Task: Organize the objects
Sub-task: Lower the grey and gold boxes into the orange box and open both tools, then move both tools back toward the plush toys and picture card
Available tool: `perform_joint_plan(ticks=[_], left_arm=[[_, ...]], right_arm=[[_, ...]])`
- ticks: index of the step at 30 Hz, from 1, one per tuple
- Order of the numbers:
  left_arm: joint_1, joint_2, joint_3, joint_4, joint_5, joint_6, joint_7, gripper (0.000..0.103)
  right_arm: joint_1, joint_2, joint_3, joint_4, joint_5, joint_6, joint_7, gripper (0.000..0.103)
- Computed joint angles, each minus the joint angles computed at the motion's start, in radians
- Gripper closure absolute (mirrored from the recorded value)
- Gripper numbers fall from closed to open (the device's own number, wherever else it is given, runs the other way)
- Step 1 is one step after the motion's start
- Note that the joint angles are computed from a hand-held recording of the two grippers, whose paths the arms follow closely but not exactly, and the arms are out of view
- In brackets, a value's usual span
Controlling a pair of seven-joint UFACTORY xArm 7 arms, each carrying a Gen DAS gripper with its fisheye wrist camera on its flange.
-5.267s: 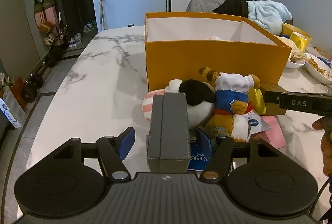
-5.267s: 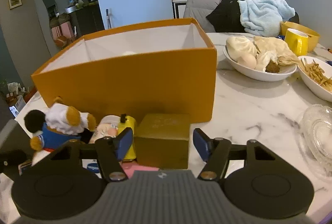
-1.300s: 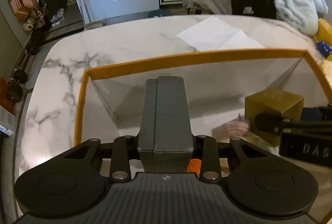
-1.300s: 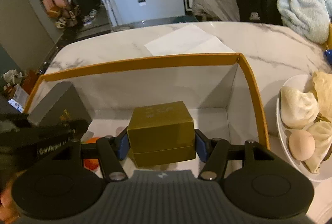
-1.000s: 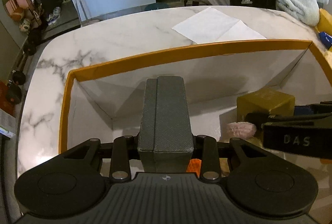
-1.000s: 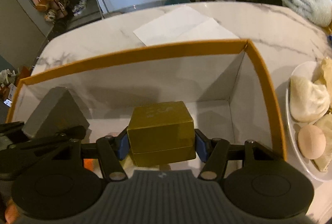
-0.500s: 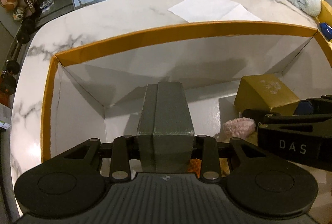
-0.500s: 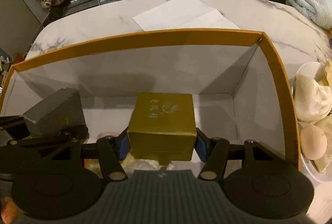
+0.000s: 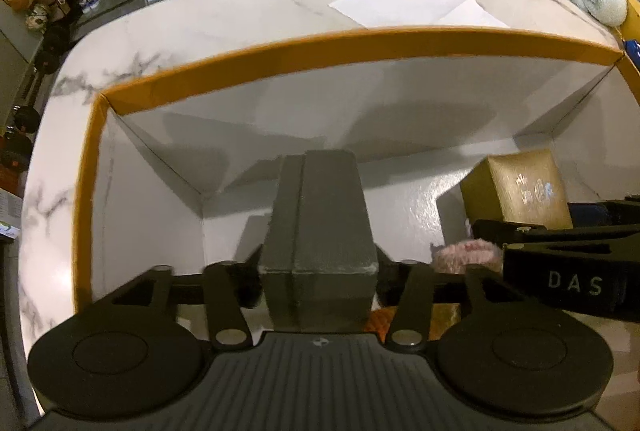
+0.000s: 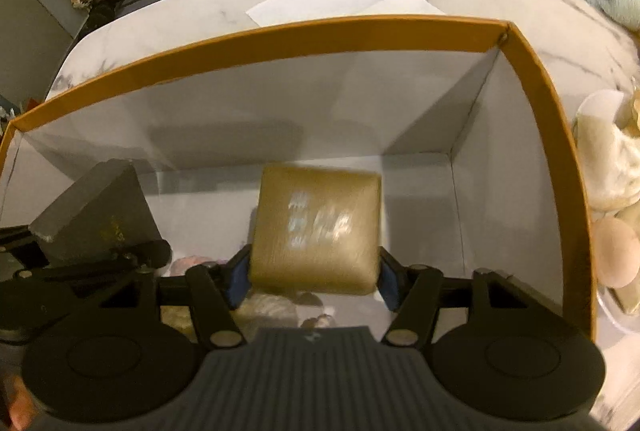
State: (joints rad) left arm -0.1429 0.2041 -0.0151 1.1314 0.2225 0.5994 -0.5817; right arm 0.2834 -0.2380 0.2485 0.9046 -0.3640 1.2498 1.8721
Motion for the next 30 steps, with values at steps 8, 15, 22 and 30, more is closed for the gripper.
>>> perform_joint_plan(ticks=[8, 15, 22, 30], left_arm=[[0.011, -0.055, -0.007, -0.045, -0.025, -0.021, 0.012, 0.036], [-0.002, -0.114, -0.013, -0.074, 0.051, -0.019, -0.045, 0.037], [-0.005, -0.245, -0.045, -0.169, 0.226, -0.014, -0.195, 0.03], [0.054, -0.521, -0.137, -0.392, 0.327, -0.057, -0.349, 0.028]], right_arm=[[0.006, 0.014, 0.026, 0.034, -0.034, 0.052, 0.036, 0.029], [0.08, -0.005, 0.024, 0.075, -0.104, 0.11, -0.099, 0.028], [0.153, 0.063, 0.088, 0.22, -0.18, 0.291, -0.074, 0.018], [0.305, 0.112, 0.161, 0.297, -0.367, 0.402, -0.111, 0.015]])
